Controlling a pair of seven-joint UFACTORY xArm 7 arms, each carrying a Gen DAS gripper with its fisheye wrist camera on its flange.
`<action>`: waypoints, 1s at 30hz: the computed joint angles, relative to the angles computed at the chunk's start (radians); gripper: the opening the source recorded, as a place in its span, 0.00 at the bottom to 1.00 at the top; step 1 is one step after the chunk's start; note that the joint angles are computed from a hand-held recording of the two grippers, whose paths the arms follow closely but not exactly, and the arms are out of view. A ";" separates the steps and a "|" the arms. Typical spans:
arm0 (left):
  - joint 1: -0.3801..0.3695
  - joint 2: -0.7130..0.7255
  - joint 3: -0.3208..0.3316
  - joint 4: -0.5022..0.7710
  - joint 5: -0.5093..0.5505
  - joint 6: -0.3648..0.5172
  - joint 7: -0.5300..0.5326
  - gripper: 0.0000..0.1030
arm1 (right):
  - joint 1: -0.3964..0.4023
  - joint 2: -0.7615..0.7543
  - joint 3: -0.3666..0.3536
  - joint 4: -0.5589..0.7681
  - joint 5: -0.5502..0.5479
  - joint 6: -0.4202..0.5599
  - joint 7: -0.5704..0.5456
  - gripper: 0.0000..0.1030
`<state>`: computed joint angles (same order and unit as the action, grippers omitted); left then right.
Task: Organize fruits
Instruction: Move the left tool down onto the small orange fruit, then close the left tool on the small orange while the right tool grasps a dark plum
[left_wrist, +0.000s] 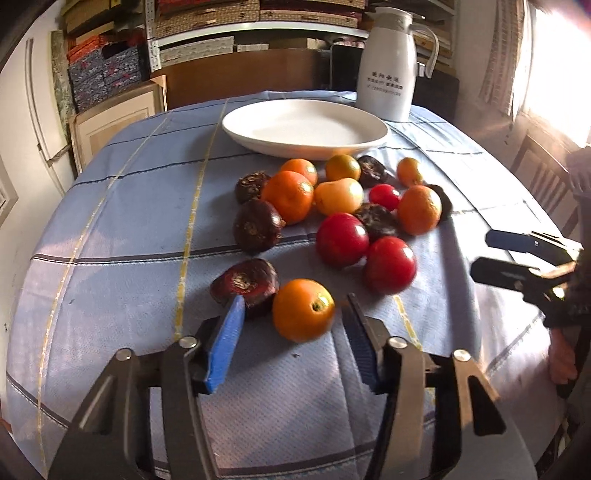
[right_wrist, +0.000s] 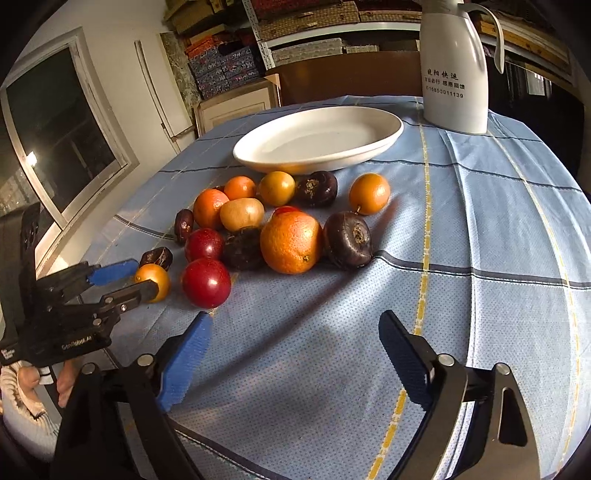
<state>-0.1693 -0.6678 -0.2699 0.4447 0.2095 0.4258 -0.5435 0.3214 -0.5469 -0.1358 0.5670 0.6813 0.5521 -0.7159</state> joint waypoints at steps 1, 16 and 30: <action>-0.014 0.003 0.009 0.001 -0.008 0.002 0.011 0.50 | -0.001 0.000 0.000 -0.001 0.001 0.000 0.001 0.87; -0.068 0.136 0.073 0.058 -0.080 -0.031 0.118 0.35 | -0.024 0.046 0.000 0.028 0.009 0.039 0.025 0.73; -0.107 0.087 0.124 0.007 -0.199 -0.087 0.196 0.35 | -0.049 0.264 0.006 0.219 0.147 0.065 -0.010 0.72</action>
